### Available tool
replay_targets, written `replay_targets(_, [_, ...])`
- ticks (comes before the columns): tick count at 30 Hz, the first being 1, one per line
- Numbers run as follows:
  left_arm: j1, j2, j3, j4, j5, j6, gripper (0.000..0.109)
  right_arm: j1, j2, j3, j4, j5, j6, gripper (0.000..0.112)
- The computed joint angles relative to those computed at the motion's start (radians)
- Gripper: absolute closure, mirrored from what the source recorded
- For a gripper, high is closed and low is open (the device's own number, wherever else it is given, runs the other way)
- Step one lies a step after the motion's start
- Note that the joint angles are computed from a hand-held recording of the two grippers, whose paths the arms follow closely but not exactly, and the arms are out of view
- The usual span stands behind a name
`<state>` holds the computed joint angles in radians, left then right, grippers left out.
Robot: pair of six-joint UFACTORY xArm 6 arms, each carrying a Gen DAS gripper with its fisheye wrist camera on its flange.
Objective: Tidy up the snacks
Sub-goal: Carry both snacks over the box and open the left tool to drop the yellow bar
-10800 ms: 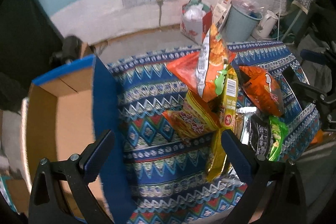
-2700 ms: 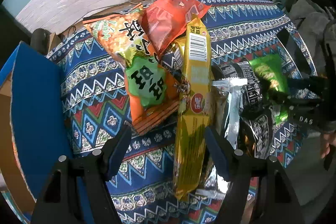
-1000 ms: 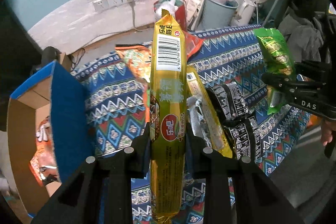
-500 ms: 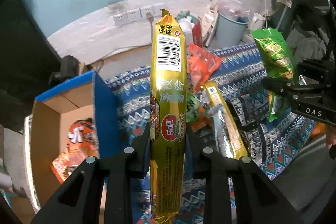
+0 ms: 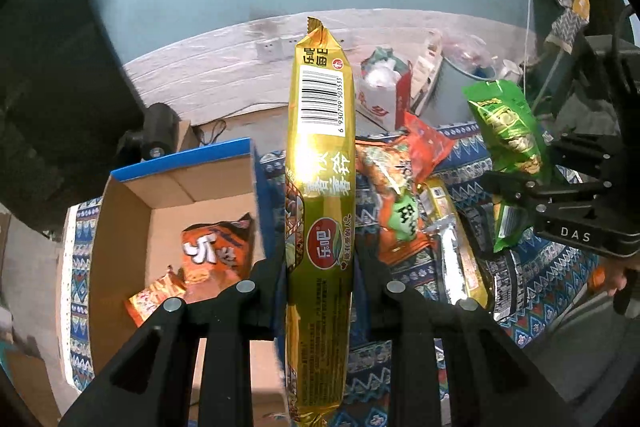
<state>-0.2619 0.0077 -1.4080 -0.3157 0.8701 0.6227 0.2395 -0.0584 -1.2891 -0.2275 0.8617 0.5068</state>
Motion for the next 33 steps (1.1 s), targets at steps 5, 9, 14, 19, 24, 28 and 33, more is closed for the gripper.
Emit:
replay_targets(5, [0.033, 0.003, -0.002, -0.003, -0.01, 0.008, 0.081, 0.025, 0.065, -0.084, 0.008, 0.009, -0.014, 0.072])
replay_targets(9, [0.067, 0.012, -0.011, -0.006, -0.018, 0.01, 0.081, 0.047, 0.128, -0.166, 0.02, 0.017, -0.033, 0.072])
replay_targets(14, [0.104, 0.036, -0.031, 0.004, -0.022, 0.001, 0.081, 0.072, 0.22, -0.281, 0.049, 0.031, -0.068, 0.072])
replay_targets(19, [0.148, 0.068, -0.063, 0.01, -0.012, -0.021, 0.081, 0.098, 0.332, -0.427, 0.079, 0.06, -0.104, 0.072])
replay_targets(24, [0.186, 0.104, -0.093, 0.014, -0.007, -0.04, 0.081, 0.123, 0.44, -0.578, 0.101, 0.099, -0.134, 0.072])
replay_targets(28, [0.215, 0.138, -0.126, 0.014, 0.002, -0.058, 0.081, 0.139, 0.533, -0.706, 0.125, 0.13, -0.155, 0.072])
replay_targets(33, [0.242, 0.172, -0.161, 0.032, 0.008, -0.085, 0.081, 0.154, 0.64, -0.861, 0.153, 0.176, -0.169, 0.072])
